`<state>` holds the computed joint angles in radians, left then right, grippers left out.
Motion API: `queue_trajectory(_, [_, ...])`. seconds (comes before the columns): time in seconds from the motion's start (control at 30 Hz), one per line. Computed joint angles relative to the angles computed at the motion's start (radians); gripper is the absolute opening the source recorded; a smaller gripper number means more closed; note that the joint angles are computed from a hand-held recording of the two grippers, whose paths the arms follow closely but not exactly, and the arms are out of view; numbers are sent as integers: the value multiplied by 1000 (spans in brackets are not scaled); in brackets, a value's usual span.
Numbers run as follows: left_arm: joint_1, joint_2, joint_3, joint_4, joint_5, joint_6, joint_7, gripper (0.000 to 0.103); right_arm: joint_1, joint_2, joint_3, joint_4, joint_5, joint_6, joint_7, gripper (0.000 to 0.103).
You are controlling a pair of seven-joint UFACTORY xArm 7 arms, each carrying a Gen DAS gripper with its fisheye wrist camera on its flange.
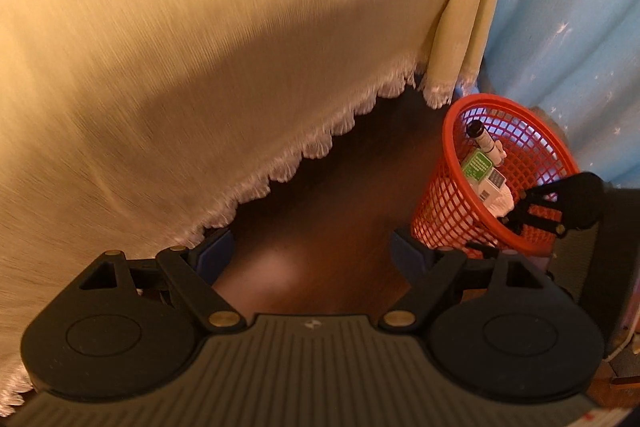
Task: Organize objects
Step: 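Lower the wastebasket to the floor beside the sofa with the right tool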
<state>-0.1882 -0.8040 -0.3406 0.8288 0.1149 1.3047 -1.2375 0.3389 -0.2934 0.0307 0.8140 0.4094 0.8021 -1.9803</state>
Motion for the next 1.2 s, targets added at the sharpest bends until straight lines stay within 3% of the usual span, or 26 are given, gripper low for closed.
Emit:
queue_trajectory(0.33, [-29, -25, -1, -168, -14, -124, -48, 82, 64, 61, 30, -96, 128, -207, -51, 10])
queue_trajectory(0.6, [-54, -41, 3, -221, -24, -151, -67, 82, 107, 65, 33, -137, 201, -270, -111, 11])
queue_trajectory(0.63, [-54, -42, 4, -221, -25, -151, -68, 82, 103, 68, 41, -136, 184, -269, -83, 13])
queue_trajectory(0.7, [-56, -46, 8, -228, -26, -152, -68, 82, 101, 65, 46, -136, 169, -271, -49, 31])
queue_trajectory(0.73, [-57, -48, 11, -229, -27, -151, -66, 82, 104, 63, 45, -137, 173, -274, -43, 50])
queue_trajectory(0.8, [-57, -53, 13, -228, -28, -147, -65, 82, 98, 65, 43, -124, 154, -252, -6, 63])
queue_trajectory(1.0, [-50, -61, 14, -209, -32, -119, -66, 82, 85, 17, 30, -121, 105, -198, 39, 66])
queue_trajectory(1.1, [-46, -62, 9, -181, -35, -88, -72, 82, 65, -50, 17, -101, 52, -98, 91, 66])
queue_trajectory(1.2, [-39, -63, 6, -113, -42, -18, -78, 82, 34, -121, 5, -31, -18, 63, 182, 66])
